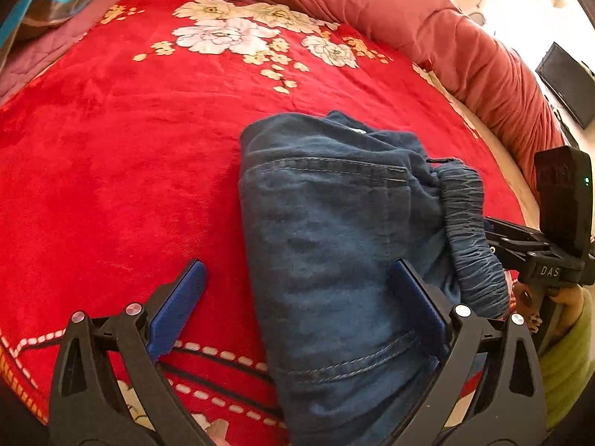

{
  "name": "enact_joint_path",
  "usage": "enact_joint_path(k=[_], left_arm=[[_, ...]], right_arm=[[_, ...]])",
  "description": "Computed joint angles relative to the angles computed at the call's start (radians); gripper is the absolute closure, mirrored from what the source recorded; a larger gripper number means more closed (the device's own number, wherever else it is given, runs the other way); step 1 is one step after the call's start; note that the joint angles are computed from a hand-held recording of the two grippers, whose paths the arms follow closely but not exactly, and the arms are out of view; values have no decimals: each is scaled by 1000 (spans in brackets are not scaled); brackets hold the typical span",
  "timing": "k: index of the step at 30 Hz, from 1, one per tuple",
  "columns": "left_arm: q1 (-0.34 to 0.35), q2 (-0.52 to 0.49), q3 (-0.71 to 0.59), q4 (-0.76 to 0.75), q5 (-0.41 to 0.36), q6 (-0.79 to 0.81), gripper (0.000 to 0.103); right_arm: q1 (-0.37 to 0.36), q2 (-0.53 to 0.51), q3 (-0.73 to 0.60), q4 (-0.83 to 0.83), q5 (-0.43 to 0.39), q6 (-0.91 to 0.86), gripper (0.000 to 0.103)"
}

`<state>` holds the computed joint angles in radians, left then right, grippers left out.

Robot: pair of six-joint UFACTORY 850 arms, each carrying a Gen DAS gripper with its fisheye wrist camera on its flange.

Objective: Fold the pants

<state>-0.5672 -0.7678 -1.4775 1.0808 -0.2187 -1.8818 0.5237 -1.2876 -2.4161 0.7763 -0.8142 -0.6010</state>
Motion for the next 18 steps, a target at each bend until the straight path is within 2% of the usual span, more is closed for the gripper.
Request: enact_joint_path(k=[2,6,9,13,16,18], left_arm=[[-2,-8,-13,-16,-9,25,14],[-3,-13,-23,-9,5,37,33],[-1,-14,-23,8,23,23,39],[0,-12,-17,58,43,-29,42],[1,-10,-15,89,56,-60,49],[-1,-10,-19,84,56,-49,56]], right_arm=[[1,-15,-25,-3,-10,3,36],[6,-40,-67,-1,-21,-7,36],[6,-61,-97,17,-32,-14,36],[6,-61,-93,40,-32,-39,40],[5,-59,-89,68,-47,-72,55],[11,-25,-36,82,-17,-118,74]])
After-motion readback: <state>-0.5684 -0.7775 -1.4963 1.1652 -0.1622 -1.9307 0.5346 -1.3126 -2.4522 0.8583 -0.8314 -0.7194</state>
